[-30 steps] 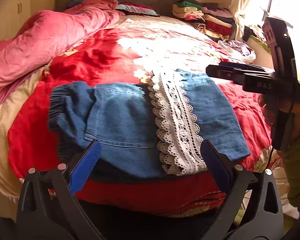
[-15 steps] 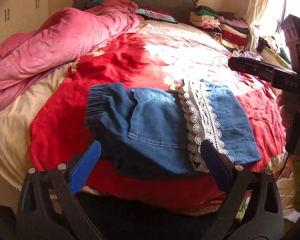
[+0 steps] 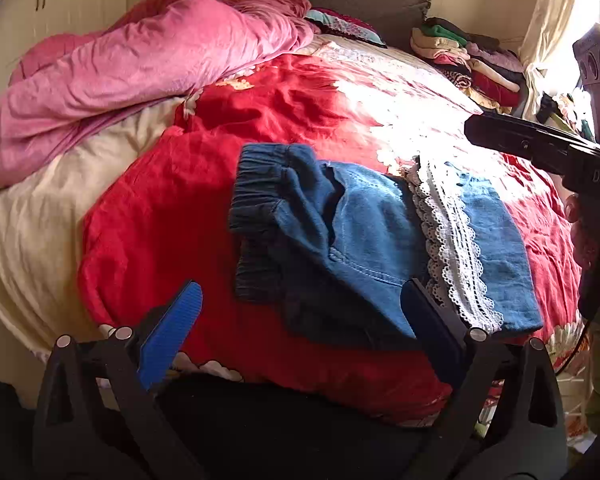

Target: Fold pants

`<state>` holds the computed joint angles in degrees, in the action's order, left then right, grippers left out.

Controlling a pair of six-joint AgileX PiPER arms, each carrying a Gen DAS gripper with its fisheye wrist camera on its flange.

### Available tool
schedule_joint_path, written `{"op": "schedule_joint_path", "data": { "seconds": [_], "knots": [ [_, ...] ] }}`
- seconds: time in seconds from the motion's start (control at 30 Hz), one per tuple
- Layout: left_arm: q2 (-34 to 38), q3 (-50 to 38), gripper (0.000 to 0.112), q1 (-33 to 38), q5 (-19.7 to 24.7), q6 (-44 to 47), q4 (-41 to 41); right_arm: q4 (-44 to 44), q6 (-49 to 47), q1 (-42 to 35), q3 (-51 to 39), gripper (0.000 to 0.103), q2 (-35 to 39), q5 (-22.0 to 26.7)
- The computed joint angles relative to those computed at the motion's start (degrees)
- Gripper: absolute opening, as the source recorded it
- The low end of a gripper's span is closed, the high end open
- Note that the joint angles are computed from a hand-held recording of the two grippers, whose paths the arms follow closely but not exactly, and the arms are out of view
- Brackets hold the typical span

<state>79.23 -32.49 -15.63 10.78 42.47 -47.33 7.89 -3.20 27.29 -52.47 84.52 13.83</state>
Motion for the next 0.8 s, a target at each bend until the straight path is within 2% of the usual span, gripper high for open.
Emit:
{"op": "schedule_joint_path", "data": {
  "seconds": [0.1,0.2,0.3,0.37,0.43,0.53,0.6,0.7,0.8],
  "knots": [
    [1.94,-0.17,0.093,3.75,2.95,12.53,-12.11,1.16,-1.49,1.11,-2.36,0.081,2.94,0.65],
    [3.75,-0.25,0.093,5.44,2.81,14.54,-14.25,7.58,-8.50,1.10,-5.54,0.081,6.48,2.28],
    [5.78,-0.35,0.093,7.88,4.27,19.82,-19.31,10.27,-11.97,1.36,-9.58,0.081,10.81,4.71],
    [7.07,-0.56,0.093,9.20,5.52,22.20,-21.63,9.11,-11.78,2.03,-12.73,0.081,13.84,6.42],
    [8.39,-1.12,0.093,10.36,7.55,24.19,-23.52,9.61,-13.16,2.52,-15.59,0.081,16.45,7.96],
    [11.03,-1.58,0.093,14.00,14.80,32.53,-30.53,12.15,-16.23,2.62,-20.32,0.081,20.31,11.13],
    [12.27,-1.37,0.093,15.48,18.15,37.23,-34.41,13.55,-17.46,2.50,-24.09,0.081,23.15,13.81],
    [13.51,-0.97,0.093,15.56,19.69,41.39,-39.28,13.49,-17.54,2.80,-29.73,0.081,27.21,17.08],
    [15.27,-1.66,0.084,14.74,19.94,41.14,-40.19,13.14,-17.38,3.27,-35.39,0.081,31.08,20.88]
  ]
}}
